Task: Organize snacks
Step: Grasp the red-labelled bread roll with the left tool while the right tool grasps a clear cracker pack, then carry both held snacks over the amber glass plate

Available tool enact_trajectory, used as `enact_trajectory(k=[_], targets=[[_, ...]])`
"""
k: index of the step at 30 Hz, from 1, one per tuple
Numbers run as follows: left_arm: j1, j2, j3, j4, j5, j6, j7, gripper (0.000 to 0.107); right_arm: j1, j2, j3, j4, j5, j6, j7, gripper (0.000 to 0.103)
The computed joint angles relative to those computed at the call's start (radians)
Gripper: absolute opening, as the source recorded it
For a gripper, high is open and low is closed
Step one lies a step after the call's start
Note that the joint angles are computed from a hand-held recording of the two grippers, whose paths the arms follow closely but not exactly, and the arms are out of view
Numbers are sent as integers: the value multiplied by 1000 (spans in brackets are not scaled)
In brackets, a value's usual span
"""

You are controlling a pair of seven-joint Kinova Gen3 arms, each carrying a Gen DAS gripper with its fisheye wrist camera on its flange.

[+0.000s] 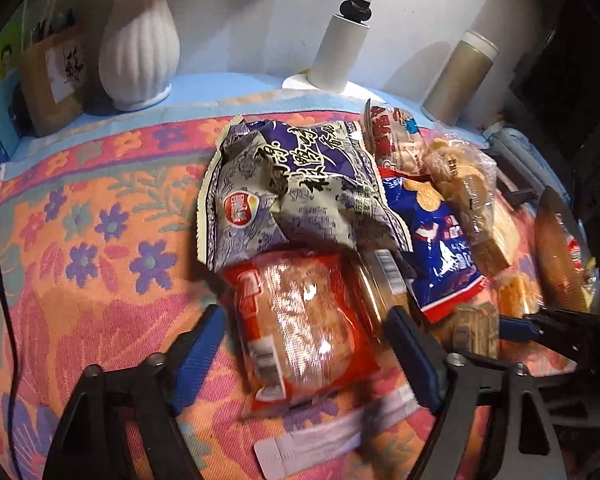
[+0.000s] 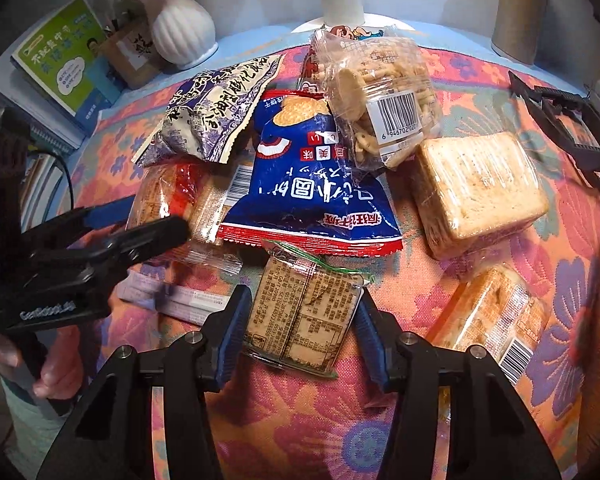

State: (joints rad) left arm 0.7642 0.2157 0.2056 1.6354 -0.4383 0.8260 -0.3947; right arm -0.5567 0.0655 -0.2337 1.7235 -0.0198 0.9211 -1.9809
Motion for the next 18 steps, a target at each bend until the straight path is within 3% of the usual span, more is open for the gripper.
enact_trajectory(k=[2,6,8,18], targets=[[44,28,-22,-31,-55,56,20,54,-12,-3,-6,6,28,-7,-17,49],[45,14,-8,-13,-79,62,39,50,-21,-13,-11,19,48,-25,-21,48],[42,-1,-3,-3,-70,65,45,49,-7,-27,-6,30,7,-42,17,48],[42,-78,54,39,-88,78,111,48,7,-95,-20,45,-1,-50,16,47]])
